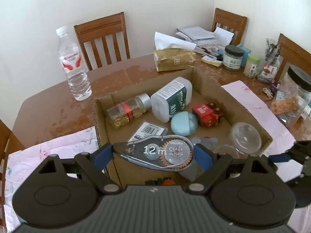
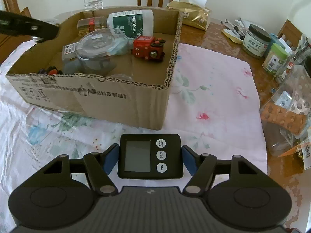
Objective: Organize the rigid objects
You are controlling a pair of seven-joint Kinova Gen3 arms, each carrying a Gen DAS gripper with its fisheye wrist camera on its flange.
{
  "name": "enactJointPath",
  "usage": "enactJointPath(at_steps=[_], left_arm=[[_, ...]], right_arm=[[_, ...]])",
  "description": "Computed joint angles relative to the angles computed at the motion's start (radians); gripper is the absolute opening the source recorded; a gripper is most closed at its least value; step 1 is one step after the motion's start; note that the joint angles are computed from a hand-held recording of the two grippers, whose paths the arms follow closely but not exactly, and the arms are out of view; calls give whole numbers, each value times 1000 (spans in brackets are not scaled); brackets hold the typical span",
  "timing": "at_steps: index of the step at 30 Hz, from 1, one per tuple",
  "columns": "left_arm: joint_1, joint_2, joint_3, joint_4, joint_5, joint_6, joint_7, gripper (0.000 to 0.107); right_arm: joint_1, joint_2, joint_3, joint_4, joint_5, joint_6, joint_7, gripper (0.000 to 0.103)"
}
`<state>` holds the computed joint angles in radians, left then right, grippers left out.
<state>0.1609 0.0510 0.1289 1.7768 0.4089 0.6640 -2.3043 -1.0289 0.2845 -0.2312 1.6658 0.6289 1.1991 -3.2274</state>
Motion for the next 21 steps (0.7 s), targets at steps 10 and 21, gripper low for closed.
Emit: enactJointPath(at_steps=[10,21], left_arm=[[-9,-21,-6,23,8,-16,6,97],[15,-173,-53,159,11,-104,34,101]], right_arm=[[-4,-32,-19,-11,-3,50,39,74],[-22,-88,-54,-86,43,164,127,74]])
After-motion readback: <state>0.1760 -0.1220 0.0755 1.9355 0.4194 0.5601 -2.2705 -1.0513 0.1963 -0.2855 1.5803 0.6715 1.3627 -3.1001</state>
